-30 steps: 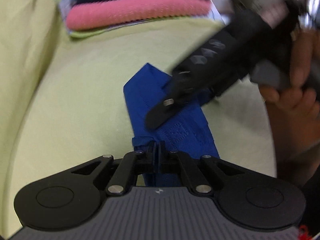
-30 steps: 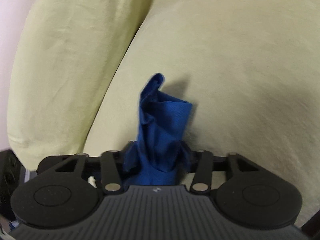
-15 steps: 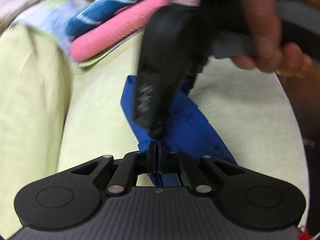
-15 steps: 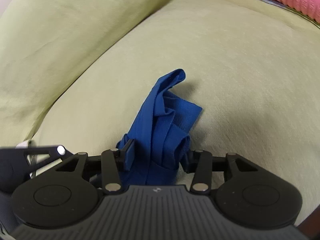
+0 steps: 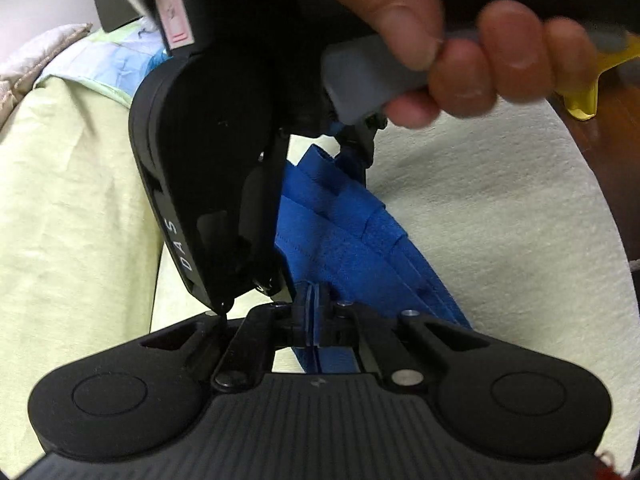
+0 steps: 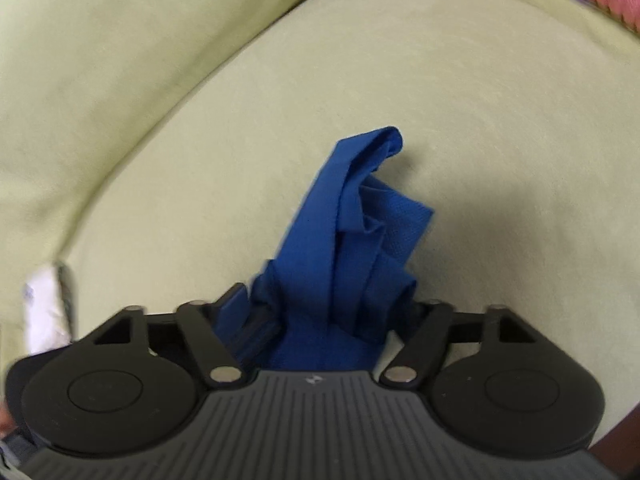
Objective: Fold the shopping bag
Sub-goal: 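Grip the folded bundle with the right gripper beside the left gripper, then lift the folded blue bag with both grippers and carry it into the cardboard box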
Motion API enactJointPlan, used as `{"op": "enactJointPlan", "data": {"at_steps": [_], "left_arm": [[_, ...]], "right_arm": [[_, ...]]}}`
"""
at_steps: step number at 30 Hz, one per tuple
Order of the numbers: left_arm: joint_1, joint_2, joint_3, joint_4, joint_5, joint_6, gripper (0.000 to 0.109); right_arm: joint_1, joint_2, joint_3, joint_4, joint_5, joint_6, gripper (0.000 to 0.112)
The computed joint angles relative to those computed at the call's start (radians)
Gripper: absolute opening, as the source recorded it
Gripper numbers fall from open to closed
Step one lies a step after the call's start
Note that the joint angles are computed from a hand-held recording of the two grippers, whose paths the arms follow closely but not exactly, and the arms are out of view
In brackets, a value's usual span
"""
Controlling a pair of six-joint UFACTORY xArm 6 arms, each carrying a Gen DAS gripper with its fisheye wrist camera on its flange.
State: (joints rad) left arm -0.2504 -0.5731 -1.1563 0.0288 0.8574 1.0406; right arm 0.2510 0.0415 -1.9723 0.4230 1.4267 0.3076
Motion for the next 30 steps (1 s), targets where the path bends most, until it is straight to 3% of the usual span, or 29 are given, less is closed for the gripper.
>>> {"op": "enactJointPlan", "data": {"at_steps": [5, 8, 9, 14, 18, 23, 25, 26, 30], "left_arm": [[0.025, -0.015, -0.015, -0.066, 0.035, 0.015, 0.000], [0.098, 0.011, -0.121, -0.160, 0.190, -0.009, 0.009], [0.128, 0.022, -0.155, -0.188, 0.236, -0.023, 0.016], [0.255, 0.141, -0.345, -0.306, 0.484, -0.287, 0.016], [0.343, 0.194, -0.399, -0.441, 0.568, -0.457, 0.016], [0.436, 0.285, -0.482, -0.608, 0.678, -0.473, 0.016], [0.459, 0.324, -0.513, -0.674, 0.731, -0.458, 0.025], [0.447, 0.338, -0.522, -0.685, 0.751, -0.448, 0.047], [0.369, 0.346, -0.511, -0.651, 0.738, -0.414, 0.063]], "right_arm": [[-0.030, -0.023, 0.035, 0.035, 0.002, -0.067, 0.054], [-0.043, -0.079, 0.127, 0.063, -0.051, -0.138, 0.049], [-0.047, -0.096, 0.157, 0.073, -0.071, -0.145, 0.049], [-0.022, -0.174, 0.279, 0.061, -0.190, -0.191, 0.049], [-0.011, -0.240, 0.386, 0.062, -0.294, -0.209, 0.048], [-0.017, -0.280, 0.447, 0.085, -0.355, -0.212, 0.043], [-0.037, -0.309, 0.485, 0.123, -0.364, -0.225, 0.041], [-0.047, -0.321, 0.500, 0.143, -0.365, -0.227, 0.040], [-0.077, -0.356, 0.545, 0.190, -0.364, -0.242, 0.039]]}}
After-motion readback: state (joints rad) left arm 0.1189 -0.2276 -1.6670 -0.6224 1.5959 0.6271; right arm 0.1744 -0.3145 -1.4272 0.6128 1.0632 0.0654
